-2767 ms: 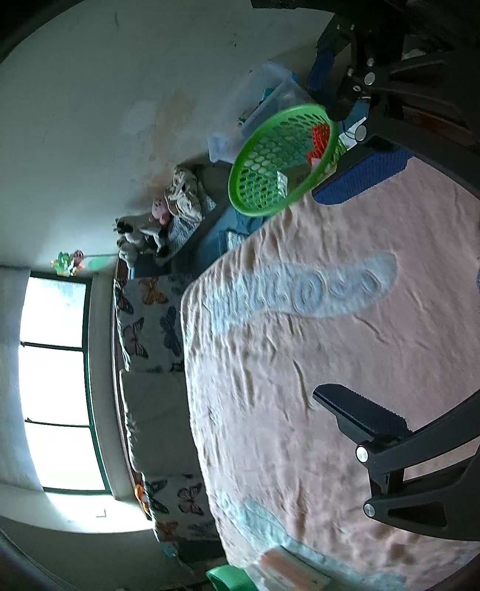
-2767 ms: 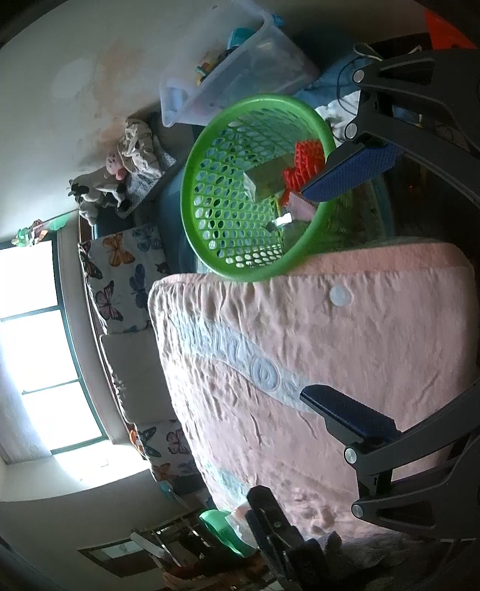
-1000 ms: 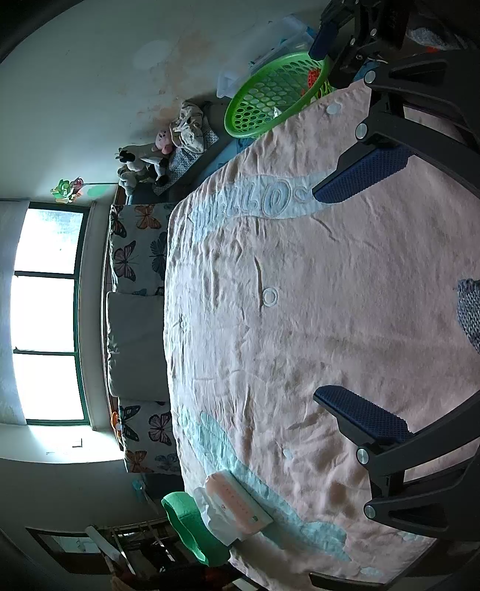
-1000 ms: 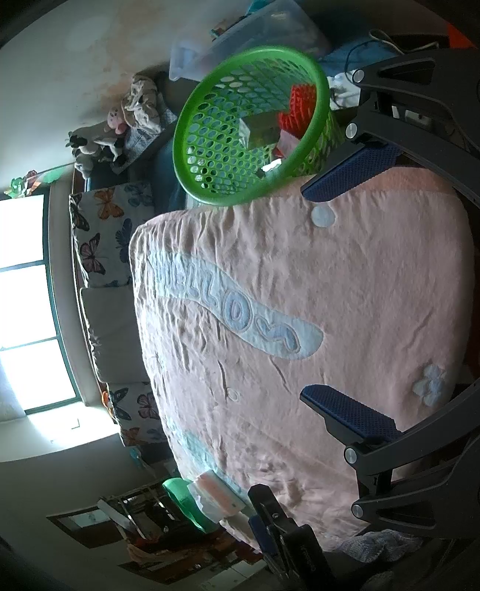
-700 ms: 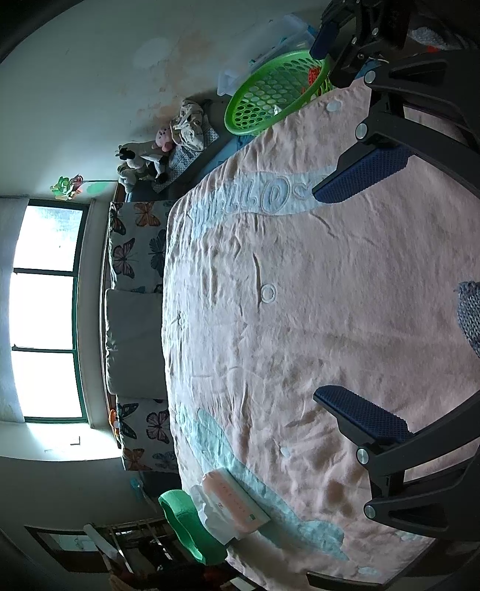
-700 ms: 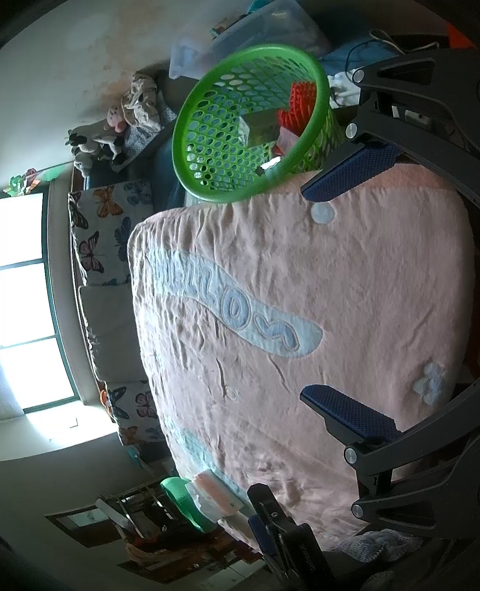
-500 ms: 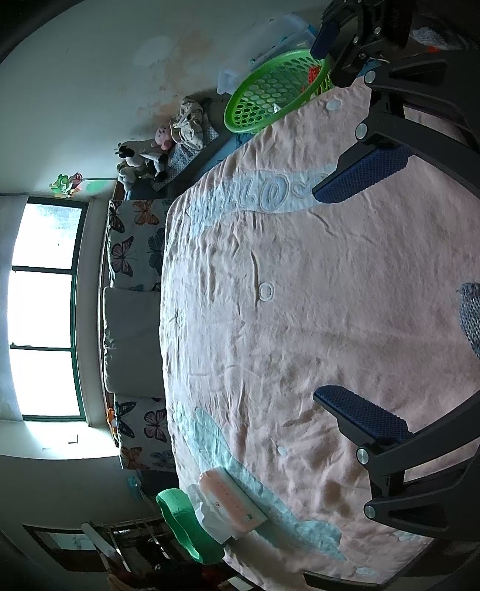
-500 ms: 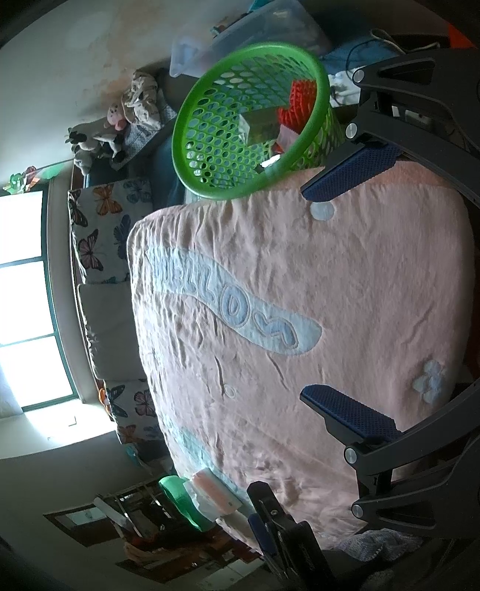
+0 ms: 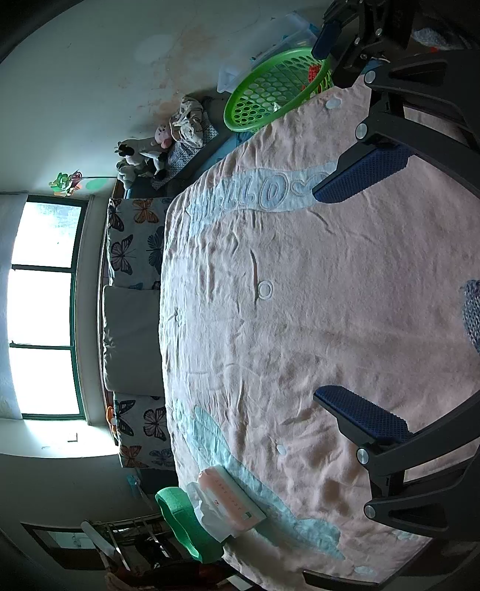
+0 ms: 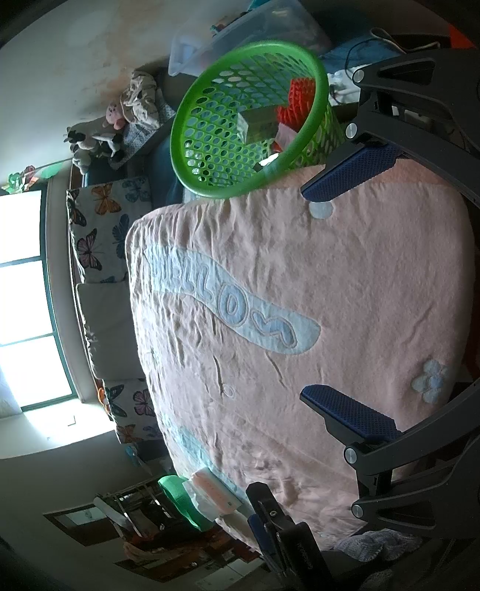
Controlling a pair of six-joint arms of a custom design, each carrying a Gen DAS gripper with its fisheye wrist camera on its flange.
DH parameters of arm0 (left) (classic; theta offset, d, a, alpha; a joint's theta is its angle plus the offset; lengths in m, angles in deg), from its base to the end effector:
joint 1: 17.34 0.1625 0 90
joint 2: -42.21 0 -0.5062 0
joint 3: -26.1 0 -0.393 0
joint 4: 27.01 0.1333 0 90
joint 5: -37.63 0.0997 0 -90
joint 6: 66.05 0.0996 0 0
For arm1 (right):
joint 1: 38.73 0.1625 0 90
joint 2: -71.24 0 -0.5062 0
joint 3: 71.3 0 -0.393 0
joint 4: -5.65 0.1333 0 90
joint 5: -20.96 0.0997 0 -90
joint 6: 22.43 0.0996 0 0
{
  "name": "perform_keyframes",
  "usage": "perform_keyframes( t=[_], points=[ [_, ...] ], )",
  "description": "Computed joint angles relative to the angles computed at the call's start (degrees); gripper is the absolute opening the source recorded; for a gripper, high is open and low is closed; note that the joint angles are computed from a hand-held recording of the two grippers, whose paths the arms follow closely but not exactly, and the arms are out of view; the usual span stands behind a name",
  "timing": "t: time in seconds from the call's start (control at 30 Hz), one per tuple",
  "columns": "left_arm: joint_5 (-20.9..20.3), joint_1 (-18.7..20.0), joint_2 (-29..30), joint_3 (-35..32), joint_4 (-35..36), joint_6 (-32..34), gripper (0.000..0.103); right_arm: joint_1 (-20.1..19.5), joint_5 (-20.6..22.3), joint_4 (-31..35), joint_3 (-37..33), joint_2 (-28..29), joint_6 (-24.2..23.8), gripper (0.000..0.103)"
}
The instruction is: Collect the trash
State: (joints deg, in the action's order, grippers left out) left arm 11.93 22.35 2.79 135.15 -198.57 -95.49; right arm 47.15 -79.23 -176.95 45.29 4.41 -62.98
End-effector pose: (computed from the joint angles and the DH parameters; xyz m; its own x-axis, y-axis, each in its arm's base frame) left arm -0.3457 -0.5767 0.0939 -0.7361 -0.1201 -0.6662 0.4491 0.6497 -0.6133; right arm 0.0728 -0.5996 0.3238 -0.7736 -0.3306 0.5406 -0.5926 0.6797 -0.4323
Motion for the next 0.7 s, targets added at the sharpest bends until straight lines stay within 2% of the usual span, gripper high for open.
perform_keyframes(
  t=[0.7],
  points=[
    [0.4,0.0,0.1,0.2,0.4,-0.6,0.096,0.2,0.0,0.5,-0.1,0.3,-0.1,0.098]
  ],
)
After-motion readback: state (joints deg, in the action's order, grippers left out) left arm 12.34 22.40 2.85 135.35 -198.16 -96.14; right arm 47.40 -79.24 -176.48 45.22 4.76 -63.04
